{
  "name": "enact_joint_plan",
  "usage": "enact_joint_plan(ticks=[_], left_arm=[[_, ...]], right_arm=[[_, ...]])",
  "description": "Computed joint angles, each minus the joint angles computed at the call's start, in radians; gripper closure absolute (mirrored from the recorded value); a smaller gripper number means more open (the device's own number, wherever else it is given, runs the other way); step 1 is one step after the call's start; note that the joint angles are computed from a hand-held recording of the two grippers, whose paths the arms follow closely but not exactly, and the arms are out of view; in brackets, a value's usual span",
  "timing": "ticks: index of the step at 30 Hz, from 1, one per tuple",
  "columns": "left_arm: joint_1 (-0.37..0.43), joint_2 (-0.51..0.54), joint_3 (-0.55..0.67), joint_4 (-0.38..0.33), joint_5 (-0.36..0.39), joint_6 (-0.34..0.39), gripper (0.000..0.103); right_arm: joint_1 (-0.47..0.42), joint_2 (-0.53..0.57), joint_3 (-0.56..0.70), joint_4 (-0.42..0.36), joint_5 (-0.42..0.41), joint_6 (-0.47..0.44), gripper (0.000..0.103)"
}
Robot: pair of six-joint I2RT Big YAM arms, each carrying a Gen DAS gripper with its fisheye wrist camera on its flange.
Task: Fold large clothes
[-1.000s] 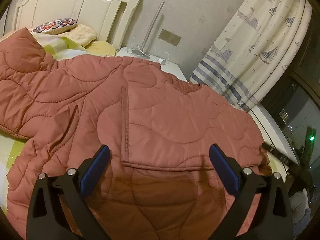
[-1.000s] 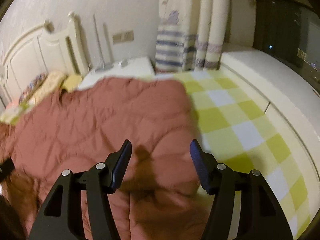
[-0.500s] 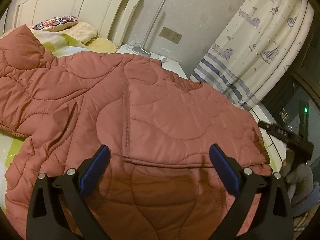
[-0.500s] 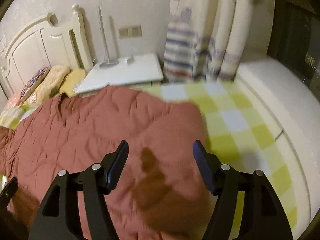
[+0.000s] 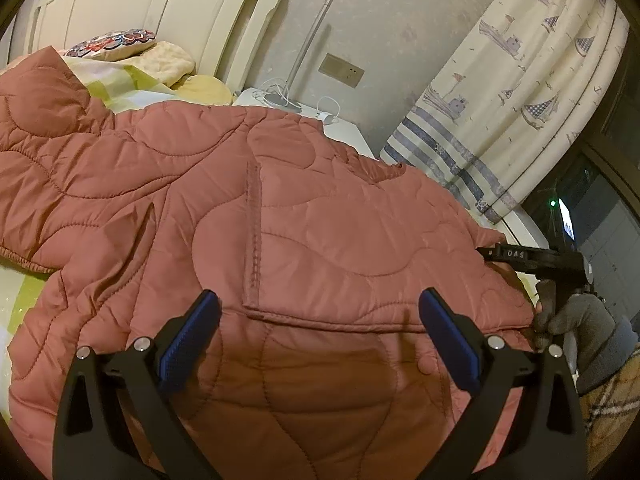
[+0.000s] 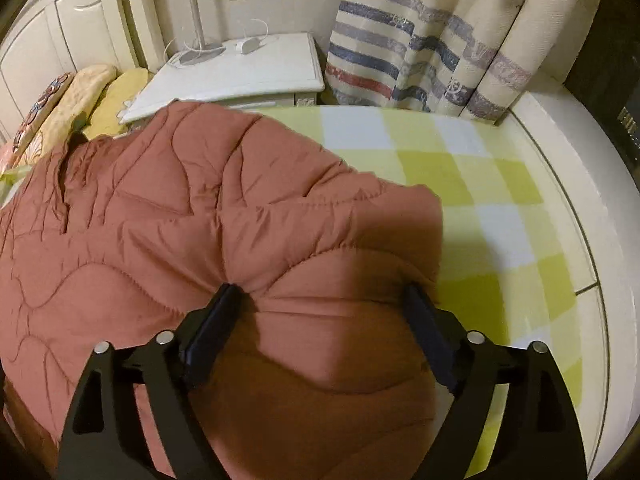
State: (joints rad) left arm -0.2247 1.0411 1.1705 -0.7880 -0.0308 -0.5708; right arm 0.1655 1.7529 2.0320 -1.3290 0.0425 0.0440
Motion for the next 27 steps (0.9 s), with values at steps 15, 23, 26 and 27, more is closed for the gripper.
enact_joint_plan(ticks=[15,23,26,27], left_arm=[[0.016,-0.001,-0.011,0.012,0.028,-0.019,0.003],[0.017,-0.006,-0.015,0.014,0.032,-0.024,0.003],[0.022,-0.010,-0.019,0.020,0.038,-0.029,0.003],[0.024,-0.008,-0.018,0.019,0.040,-0.030,0.003]], right_arm=[[0.011,-0.047,-0.039,0.137,-0.017,0.120,0.017],[0.096,-0.194,-0.300,0.249,0.009,-0.066,0.017],[0.079,-0.298,-0.400,0.347,-0.022,0.045,0.017],[0.069,-0.343,-0.445,0.389,-0.067,0.067,0.017]])
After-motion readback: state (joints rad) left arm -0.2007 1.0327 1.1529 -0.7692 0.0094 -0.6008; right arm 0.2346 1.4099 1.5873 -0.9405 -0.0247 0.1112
